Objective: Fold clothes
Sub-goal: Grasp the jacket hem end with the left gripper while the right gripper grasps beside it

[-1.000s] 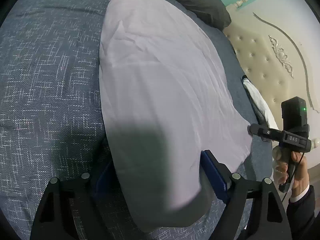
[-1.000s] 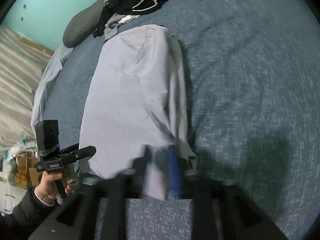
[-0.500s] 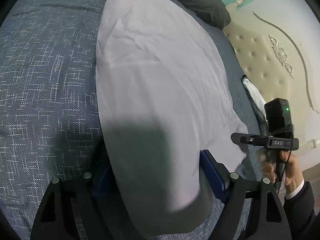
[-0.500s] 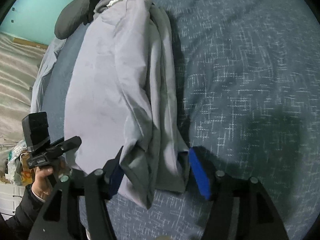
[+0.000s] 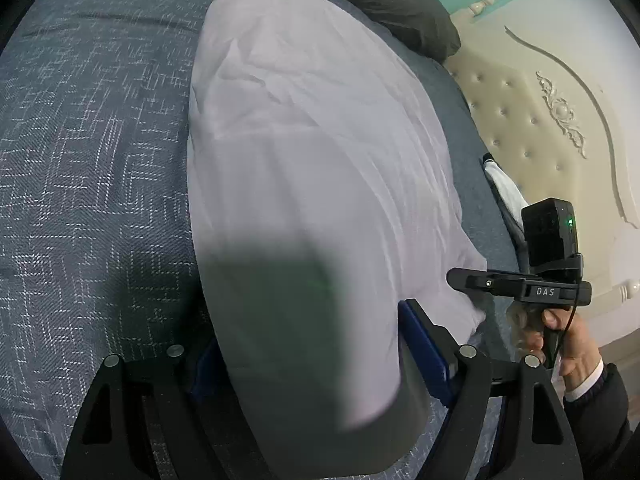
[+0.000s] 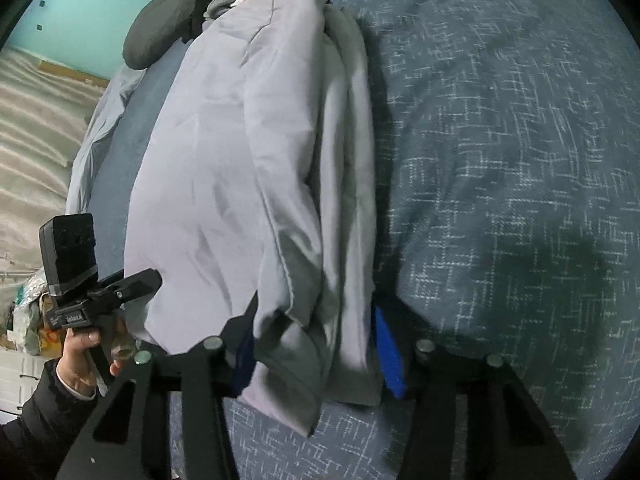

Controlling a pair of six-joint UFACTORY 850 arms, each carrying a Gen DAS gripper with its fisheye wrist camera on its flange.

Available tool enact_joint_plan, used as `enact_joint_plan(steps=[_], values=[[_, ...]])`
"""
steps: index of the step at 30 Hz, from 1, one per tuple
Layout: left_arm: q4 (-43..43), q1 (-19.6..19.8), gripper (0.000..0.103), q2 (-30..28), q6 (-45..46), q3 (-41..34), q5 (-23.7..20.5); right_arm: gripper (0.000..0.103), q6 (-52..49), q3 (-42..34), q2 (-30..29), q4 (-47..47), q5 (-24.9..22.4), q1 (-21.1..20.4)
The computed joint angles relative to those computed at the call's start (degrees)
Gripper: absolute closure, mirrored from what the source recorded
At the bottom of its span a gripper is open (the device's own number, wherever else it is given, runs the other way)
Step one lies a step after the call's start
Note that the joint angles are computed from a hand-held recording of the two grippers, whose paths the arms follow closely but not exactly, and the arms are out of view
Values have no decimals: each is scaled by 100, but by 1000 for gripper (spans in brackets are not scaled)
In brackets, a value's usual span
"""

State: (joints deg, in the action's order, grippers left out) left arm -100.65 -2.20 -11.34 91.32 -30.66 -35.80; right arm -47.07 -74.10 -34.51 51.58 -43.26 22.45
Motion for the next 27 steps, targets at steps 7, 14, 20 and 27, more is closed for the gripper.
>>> enact_joint_plan(steps=[7, 14, 20, 27], values=[[25, 36, 20, -83, -32, -48, -55, 46, 93, -8, -134, 135, -68, -9], [151, 95, 20, -114, -113, -74, -123, 45, 71, -45, -151, 149, -71, 29], [-13, 20, 21, -65, -2, -47, -27, 55, -383, -55, -203, 355, -79, -70], [80, 61, 31, 51, 2, -7, 25, 76, -722, 69, -42, 526, 87, -25]])
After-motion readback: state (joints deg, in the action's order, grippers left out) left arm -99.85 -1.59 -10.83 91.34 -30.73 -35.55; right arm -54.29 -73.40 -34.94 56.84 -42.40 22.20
